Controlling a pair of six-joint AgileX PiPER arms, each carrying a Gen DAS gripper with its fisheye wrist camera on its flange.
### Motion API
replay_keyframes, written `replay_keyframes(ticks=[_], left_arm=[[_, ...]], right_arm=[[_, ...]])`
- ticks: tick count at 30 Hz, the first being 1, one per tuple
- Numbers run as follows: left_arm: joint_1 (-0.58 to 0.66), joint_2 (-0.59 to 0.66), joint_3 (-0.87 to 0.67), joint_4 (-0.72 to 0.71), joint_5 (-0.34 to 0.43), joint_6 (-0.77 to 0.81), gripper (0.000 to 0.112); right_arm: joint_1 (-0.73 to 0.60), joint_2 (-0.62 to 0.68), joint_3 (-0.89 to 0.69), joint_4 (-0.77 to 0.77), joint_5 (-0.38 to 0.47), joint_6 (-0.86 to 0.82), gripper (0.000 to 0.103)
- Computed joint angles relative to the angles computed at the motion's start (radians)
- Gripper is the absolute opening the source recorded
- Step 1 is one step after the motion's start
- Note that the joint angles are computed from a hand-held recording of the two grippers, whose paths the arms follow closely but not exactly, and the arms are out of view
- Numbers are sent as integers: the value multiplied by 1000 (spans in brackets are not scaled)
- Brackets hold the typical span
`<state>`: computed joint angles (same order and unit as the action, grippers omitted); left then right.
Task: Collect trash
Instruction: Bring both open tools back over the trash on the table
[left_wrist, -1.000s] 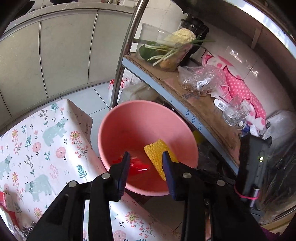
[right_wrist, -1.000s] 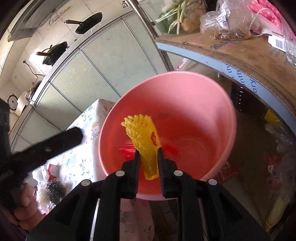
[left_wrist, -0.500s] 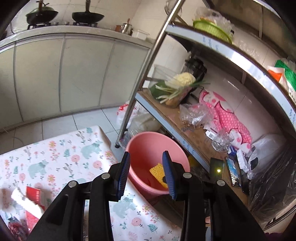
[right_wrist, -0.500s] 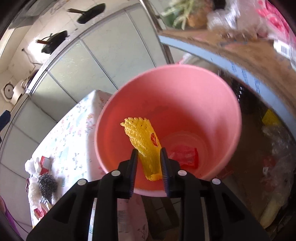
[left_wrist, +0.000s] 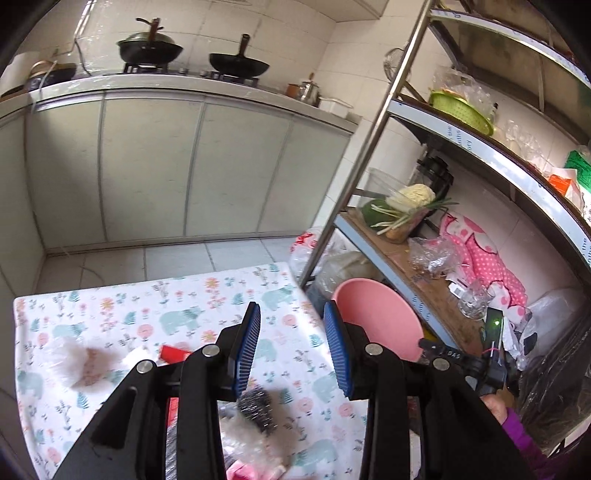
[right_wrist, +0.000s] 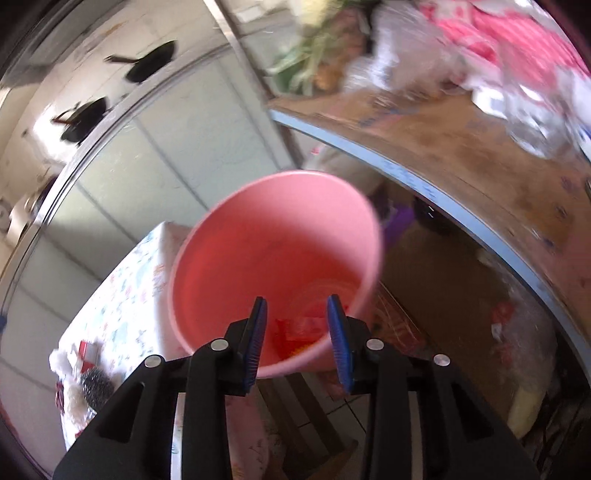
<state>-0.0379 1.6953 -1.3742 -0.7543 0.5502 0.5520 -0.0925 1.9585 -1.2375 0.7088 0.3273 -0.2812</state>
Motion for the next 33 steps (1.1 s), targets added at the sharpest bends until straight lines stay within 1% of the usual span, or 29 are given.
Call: replay_keyframes(ticks=[5, 8, 11, 12, 14, 15, 17, 19, 24, 26, 28, 30, 31, 32, 33], left_arm=[[62, -43, 78, -5, -1, 16, 35], [82, -54, 106, 29, -3, 1, 35], [98, -63, 124, 46, -21, -15, 35], [102, -66, 126, 50, -25, -24, 35], [113, -70, 129, 41, -29, -20, 35], [115, -73, 132, 33, -32, -11, 35], [119, -79, 143, 12, -47, 21, 35], [123, -79, 149, -15, -53, 44, 35], [124, -72, 154, -15, -52, 44, 35], [130, -75, 163, -31, -51, 59, 35], [136, -78, 173, -37, -56, 64, 35], [142, -81, 181, -40, -61, 61, 35], [147, -82, 183, -43, -60, 60, 35], [151, -82, 184, -45, -59, 61, 35], [155, -82, 186, -47, -59, 62, 35]], right_arm=[[-29, 61, -53, -19, 77, 72, 35], [-18, 125, -135, -125, 135, 220, 35], [-13, 156, -161, -104, 155, 216, 34], [-11, 158, -172, -131, 169, 233, 34], [-13, 169, -204, -189, 224, 278, 31], [-22, 175, -223, -193, 259, 278, 30], [-50, 184, -240, -153, 320, 243, 26], [-66, 187, -255, -128, 368, 209, 24], [-62, 236, -390, -252, 517, 251, 24], [-57, 260, -446, -286, 561, 256, 24], [-47, 267, -468, -316, 570, 272, 24], [-31, 261, -461, -351, 552, 296, 25], [-26, 258, -461, -357, 549, 301, 28], [-25, 247, -438, -342, 527, 287, 31], [-23, 236, -417, -334, 511, 285, 32]])
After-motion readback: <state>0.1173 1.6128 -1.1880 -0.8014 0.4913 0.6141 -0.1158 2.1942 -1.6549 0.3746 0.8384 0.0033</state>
